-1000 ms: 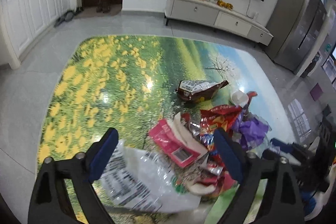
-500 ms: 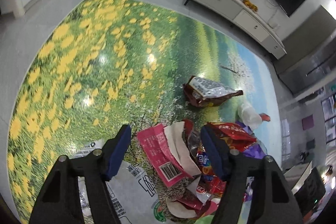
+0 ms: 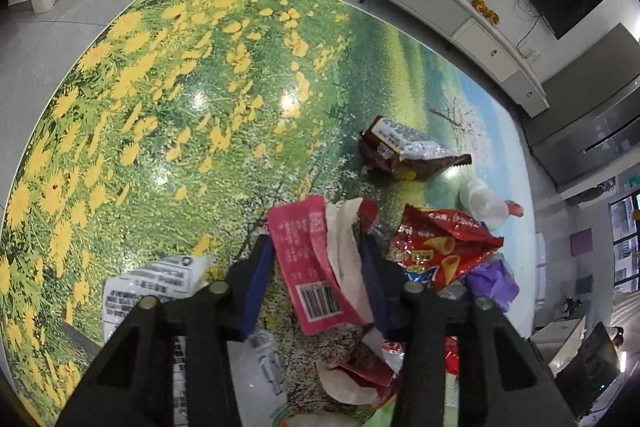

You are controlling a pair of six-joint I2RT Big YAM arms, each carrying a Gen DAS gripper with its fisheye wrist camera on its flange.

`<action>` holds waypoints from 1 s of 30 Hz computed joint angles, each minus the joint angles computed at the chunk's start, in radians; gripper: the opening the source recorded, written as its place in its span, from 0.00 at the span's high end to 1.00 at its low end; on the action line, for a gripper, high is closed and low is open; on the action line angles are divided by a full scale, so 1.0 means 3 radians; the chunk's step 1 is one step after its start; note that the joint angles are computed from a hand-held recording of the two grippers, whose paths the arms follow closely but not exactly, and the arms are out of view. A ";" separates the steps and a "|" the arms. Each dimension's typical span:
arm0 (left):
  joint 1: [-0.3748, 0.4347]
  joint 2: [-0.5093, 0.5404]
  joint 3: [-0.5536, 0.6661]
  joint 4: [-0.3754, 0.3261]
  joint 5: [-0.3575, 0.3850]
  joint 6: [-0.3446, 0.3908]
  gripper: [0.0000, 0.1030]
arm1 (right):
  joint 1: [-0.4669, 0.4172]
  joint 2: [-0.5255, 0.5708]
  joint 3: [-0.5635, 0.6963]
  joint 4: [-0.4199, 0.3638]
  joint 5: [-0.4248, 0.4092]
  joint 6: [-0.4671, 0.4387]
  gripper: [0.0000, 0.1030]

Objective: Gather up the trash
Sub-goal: 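Grasp the pink box with the left tool while the right tool grasps the purple bag, then carry both items to the bin and open both tools to drop them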

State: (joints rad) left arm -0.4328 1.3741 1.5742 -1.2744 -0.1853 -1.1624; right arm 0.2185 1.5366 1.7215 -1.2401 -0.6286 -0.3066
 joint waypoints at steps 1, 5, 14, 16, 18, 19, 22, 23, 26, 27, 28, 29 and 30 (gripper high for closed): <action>-0.0007 -0.0007 -0.0006 0.0017 -0.0013 -0.0004 0.68 | -0.0007 -0.0010 -0.0010 0.0000 -0.0017 -0.0005 0.61; -0.0039 -0.0065 -0.0050 0.0092 -0.0055 -0.0036 0.72 | -0.0035 -0.0066 -0.0060 0.0000 -0.0060 -0.0015 0.66; -0.0165 -0.0164 0.0083 0.0059 -0.0340 -0.0005 0.74 | -0.0082 -0.0221 -0.0130 -0.0004 -0.0159 -0.0075 0.69; -0.0212 -0.0198 0.0139 0.0031 -0.0428 -0.0002 0.74 | -0.0097 -0.0272 -0.0156 0.0014 -0.0183 -0.0090 0.69; -0.0263 -0.0205 0.0220 -0.0004 -0.0516 0.0011 0.74 | -0.0115 -0.0285 -0.0133 0.0002 -0.0206 -0.0097 0.69; -0.0285 -0.0203 0.0263 -0.0018 -0.0554 0.0030 0.74 | -0.0130 -0.0312 -0.0153 0.0009 -0.0220 -0.0104 0.69; -0.0388 -0.0110 0.0503 -0.0062 -0.0644 0.0124 0.74 | -0.0180 -0.0366 -0.0167 0.0040 -0.0278 -0.0070 0.69; -0.0408 -0.0075 0.0562 -0.0066 -0.0653 0.0150 0.74 | -0.0215 -0.0370 -0.0150 0.0046 -0.0316 -0.0052 0.69; -0.0540 0.0159 0.0908 -0.0067 -0.0635 0.0296 0.74 | -0.0349 -0.0404 -0.0119 0.0101 -0.0419 0.0010 0.69; -0.0559 0.0228 0.0995 -0.0060 -0.0615 0.0334 0.74 | -0.0400 -0.0412 -0.0105 0.0114 -0.0452 0.0026 0.69; -0.0604 0.0346 0.1144 -0.0048 -0.0574 0.0400 0.74 | -0.0474 -0.0420 -0.0090 0.0146 -0.0495 0.0057 0.69; -0.0636 0.0436 0.1251 -0.0035 -0.0537 0.0450 0.74 | -0.0529 -0.0421 -0.0071 0.0164 -0.0520 0.0077 0.69; -0.0667 0.0566 0.1413 -0.0031 -0.0477 0.0523 0.74 | -0.0596 -0.0416 -0.0045 0.0193 -0.0540 0.0101 0.69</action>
State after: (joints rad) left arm -0.6328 1.5440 1.9982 -1.2836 -0.3283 -1.0054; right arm 0.0397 1.4118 1.7078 -1.1823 -0.7905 -0.2762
